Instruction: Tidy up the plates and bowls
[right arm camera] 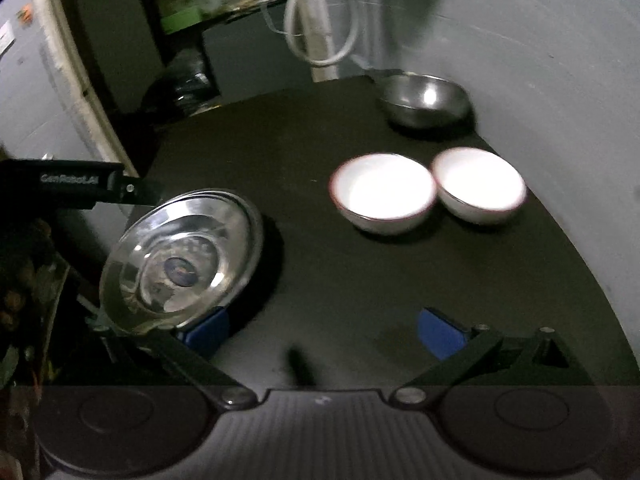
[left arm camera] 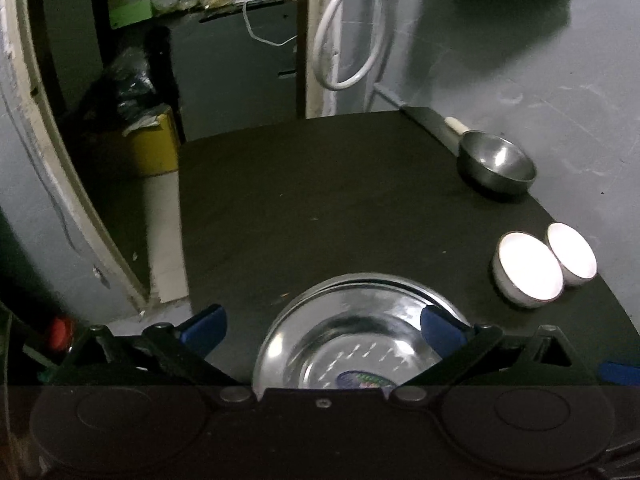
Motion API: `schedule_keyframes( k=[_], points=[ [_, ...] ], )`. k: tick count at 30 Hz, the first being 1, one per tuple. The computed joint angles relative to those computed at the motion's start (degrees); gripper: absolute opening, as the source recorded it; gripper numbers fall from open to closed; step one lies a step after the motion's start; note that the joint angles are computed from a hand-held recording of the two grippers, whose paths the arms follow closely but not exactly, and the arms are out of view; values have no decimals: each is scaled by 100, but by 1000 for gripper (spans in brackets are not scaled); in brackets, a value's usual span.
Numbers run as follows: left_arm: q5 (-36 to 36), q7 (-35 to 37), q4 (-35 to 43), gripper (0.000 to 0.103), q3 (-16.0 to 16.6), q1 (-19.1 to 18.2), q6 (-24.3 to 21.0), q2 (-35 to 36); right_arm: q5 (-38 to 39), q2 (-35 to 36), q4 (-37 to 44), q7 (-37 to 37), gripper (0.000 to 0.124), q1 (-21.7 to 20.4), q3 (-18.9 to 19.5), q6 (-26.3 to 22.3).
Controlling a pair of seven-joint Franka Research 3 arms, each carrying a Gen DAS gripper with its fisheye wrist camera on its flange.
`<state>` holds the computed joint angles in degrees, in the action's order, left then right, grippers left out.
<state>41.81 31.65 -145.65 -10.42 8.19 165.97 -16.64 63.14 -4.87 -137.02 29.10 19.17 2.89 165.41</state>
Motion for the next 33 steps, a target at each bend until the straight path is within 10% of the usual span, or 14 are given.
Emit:
schedule_keyframes(
  k=[6,13,17,24,27,33],
  points=[
    [158,-44,353,102,-65,-90,6,380,649,96,164,-482,103,-81,-103,29],
    [1472,-821,1452,102,0,-19,392,1374,3305,964,1513,-3283,103,-262,23,572],
    [1770,-926,2668,102,287,-208,631,2450,2992,1735,2467,-2827,103,-395,124,585],
    [-227,1706,4734,102,-307,34,374,4244,482,2903,3551,817,98,-113,-92,1081],
    [-884,2620,5591,102,-691,113,-38,4887,277,3187,3799,1534,90,-144,-70,1176],
    [-1387,3104,6419,87,-480,-277,-256,5526,18,3725,4412,1741,79,-523,381,1441]
  ],
)
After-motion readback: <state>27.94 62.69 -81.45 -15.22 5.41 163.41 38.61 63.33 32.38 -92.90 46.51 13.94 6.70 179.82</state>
